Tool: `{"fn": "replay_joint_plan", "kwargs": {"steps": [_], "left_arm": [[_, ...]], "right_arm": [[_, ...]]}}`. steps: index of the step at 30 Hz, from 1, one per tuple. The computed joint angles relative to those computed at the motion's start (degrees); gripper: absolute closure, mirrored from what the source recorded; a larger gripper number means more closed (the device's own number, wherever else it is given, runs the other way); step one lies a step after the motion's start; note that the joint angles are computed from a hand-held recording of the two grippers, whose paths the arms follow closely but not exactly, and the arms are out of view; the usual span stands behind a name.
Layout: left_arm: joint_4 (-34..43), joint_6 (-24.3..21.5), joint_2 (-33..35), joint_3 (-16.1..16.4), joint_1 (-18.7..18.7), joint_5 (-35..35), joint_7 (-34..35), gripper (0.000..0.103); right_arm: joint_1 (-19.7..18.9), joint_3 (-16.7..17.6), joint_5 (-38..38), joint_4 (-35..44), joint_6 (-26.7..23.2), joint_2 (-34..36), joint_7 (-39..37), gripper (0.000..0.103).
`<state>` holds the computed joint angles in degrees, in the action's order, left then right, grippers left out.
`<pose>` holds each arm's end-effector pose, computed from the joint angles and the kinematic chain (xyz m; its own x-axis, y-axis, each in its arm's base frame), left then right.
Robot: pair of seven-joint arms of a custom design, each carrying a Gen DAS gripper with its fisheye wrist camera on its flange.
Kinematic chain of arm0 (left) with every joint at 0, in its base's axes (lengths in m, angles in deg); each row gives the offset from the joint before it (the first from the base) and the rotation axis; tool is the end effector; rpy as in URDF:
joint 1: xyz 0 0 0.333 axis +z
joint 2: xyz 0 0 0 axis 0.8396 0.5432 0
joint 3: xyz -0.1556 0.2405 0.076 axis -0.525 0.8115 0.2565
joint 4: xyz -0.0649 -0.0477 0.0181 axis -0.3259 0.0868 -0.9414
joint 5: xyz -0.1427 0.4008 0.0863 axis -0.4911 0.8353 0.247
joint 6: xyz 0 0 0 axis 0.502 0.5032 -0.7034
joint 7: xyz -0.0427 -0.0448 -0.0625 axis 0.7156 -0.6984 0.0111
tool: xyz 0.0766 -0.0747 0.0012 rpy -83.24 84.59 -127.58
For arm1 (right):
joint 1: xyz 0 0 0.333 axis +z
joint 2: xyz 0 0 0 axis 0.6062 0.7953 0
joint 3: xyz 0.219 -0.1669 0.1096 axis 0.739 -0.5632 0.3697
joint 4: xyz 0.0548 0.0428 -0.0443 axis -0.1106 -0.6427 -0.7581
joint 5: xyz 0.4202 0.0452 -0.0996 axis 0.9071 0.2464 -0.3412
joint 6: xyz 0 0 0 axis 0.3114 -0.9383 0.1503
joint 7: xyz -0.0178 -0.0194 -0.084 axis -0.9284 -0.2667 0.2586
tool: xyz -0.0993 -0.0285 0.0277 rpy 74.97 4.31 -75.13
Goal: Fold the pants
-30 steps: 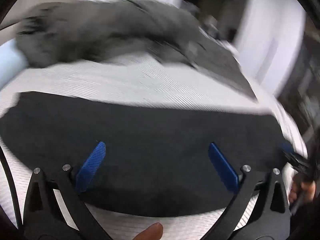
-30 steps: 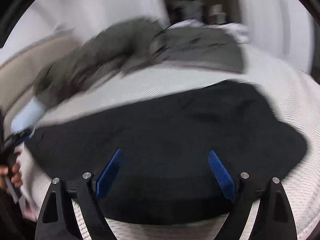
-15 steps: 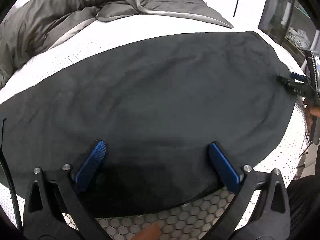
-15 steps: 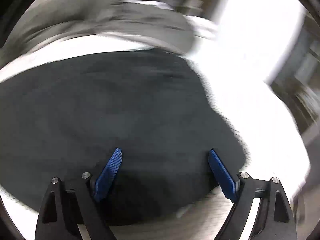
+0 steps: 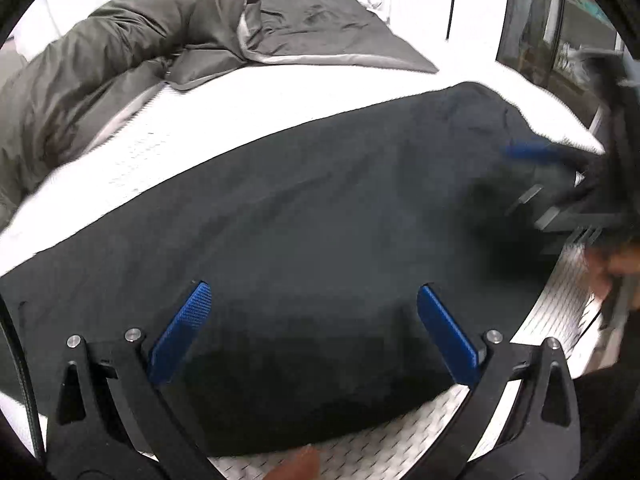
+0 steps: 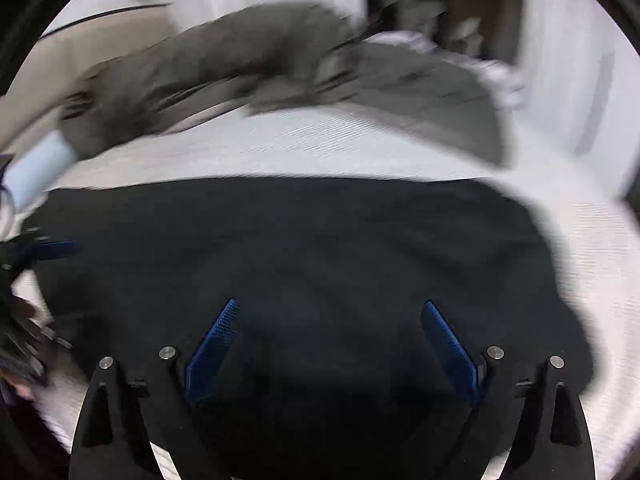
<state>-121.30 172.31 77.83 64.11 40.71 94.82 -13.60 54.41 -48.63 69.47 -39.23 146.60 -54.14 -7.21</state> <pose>0.5422 -0.3194 0.4190 0.0862 -0.9925 0.0872 -0.7821 -0.1216 -0.6112 0.6423 0.2664 0.4192 0.6027 -0.7950 0.0687 -0.6499 -0.5391 -0.5357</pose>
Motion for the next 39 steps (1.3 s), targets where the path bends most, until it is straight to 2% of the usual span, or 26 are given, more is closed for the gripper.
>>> {"fn": "replay_joint_plan", "kwargs": {"steps": [1, 2, 4, 6, 7, 8, 9, 10, 12, 14, 17, 19, 21, 23, 24, 26, 27, 29, 31, 33, 34, 35, 36, 37, 39], "left_arm": [[0.5, 0.8, 0.7, 0.0, 0.1, -1.1, 0.4, 0.000], [1.1, 0.7, 1.4, 0.1, 0.2, -2.1, 0.4, 0.000], [1.5, -0.4, 2.5, 0.6, 0.2, -3.1, 0.1, 0.000], [2.5, -3.6, 3.9, 1.0, 0.3, -5.4, 0.8, 0.001], [2.2, -4.0, 4.1, 1.2, 0.6, -7.1, 1.4, 0.001], [1.3, -3.6, 3.7, 1.4, 0.6, -7.7, 1.0, 0.001], [0.3, -3.3, 3.1, 1.7, 0.8, -8.0, 0.1, 0.001], [-0.3, -3.4, 2.8, 1.8, 0.9, -8.0, -0.6, 0.001], [-1.4, -3.8, 1.8, 1.9, 1.1, -7.6, -1.4, 0.001], [-2.0, -4.2, 1.1, 1.8, 1.3, -7.3, -2.5, 0.001], [-3.5, -3.3, -0.7, 1.4, 1.7, -6.4, -4.4, 0.001], [-4.0, -1.1, -1.4, 1.4, 2.4, -5.6, -4.2, 0.001], [-3.7, 1.2, -1.4, 1.3, 2.8, -4.1, -5.0, 0.001], [-2.0, 3.0, 0.1, 1.2, 3.0, -3.9, -4.1, 0.001], [-0.6, 3.0, 1.1, 1.2, 3.0, -4.7, -2.5, 0.001], [3.1, 1.4, 3.7, 1.5, 2.8, -5.2, -0.5, 0.001], [4.4, 0.9, 4.8, 1.7, 2.6, -5.8, 0.5, 0.001], [6.6, -1.0, 7.0, 2.2, 3.2, -9.9, 5.3, 0.001], [7.8, -4.9, 8.4, 2.5, 3.8, -14.6, 8.7, 0.001], [7.7, -6.5, 9.0, 3.5, 4.0, -16.3, 8.6, 0.001], [6.9, -6.5, 8.7, 4.0, 4.1, -16.4, 8.0, 0.000], [5.7, -6.3, 7.9, 4.5, 4.2, -16.1, 7.0, 0.000], [5.0, -6.4, 7.2, 5.0, 4.2, -15.1, 5.6, 0.001], [4.6, -6.9, 6.8, 5.2, 4.2, -14.1, 4.5, 0.001], [4.6, -8.5, 6.5, 5.1, 4.3, -13.0, 3.5, 0.000]], "right_arm": [[0.0, 0.8, 0.8, 4.0, -4.8, 3.1, -1.3, 0.010], [1.1, 0.2, -1.1, 6.0, -6.8, 4.9, 0.4, 0.010], [4.2, -2.8, -8.8, 8.5, -8.0, 7.6, 7.2, 0.010], [4.3, -3.8, -11.6, 9.8, -8.0, 8.2, 9.2, 0.010], [5.1, -6.0, -16.2, 8.3, -7.1, 6.8, 12.9, 0.010], [7.5, -10.1, -24.7, 8.3, -6.0, 6.9, 20.6, 0.010], [8.6, -12.6, -30.4, 8.1, -5.7, 6.8, 26.5, 0.010], [8.4, -14.7, -33.6, 8.9, -5.9, 7.5, 32.0, 0.010], [7.9, -16.5, -38.0, 9.7, -6.1, 8.0, 38.6, 0.010], [5.9, -15.6, -38.6, 8.4, -3.8, 7.2, 40.0, 0.010], [6.9, -15.3, -46.2, 7.0, -3.9, 5.0, 43.6, 0.010], [7.5, -13.8, -49.6, 2.8, -1.7, 1.6, 46.9, 0.010], [4.5, -9.5, -42.8, -0.2, 2.3, -1.1, 41.4, 0.010], [1.1, -3.6, -29.3, -0.6, 3.5, -1.1, 29.6, 0.010], [0.0, -1.3, -23.0, -0.4, 3.1, -0.9, 23.9, 0.010], [-2.3, 3.9, -8.5, 2.9, -1.5, 1.9, 10.3, 0.010], [-2.1, 4.2, -6.2, 4.2, -2.6, 3.2, 7.9, 0.010], [0.6, 2.8, -7.4, 9.3, -6.4, 7.6, 7.5, 0.011], [4.3, -2.5, -15.0, 13.1, -7.9, 10.8, 12.4, 0.015], [6.5, -7.9, -21.1, 16.0, -8.1, 12.4, 19.1, 0.015], [7.7, -11.0, -27.1, 17.9, -8.6, 13.4, 25.5, 0.031], [6.9, -12.2, -29.0, 18.7, -8.9, 13.7, 28.2, 0.041], [5.1, -11.3, -26.9, 19.4, -10.0, 13.9, 27.2, 0.044], [4.7, -10.7, -27.4, 20.4, -10.7, 14.6, 26.6, 0.044], [7.7, -12.4, -37.3, 19.9, -10.4, 14.6, 28.8, 0.043]]}}
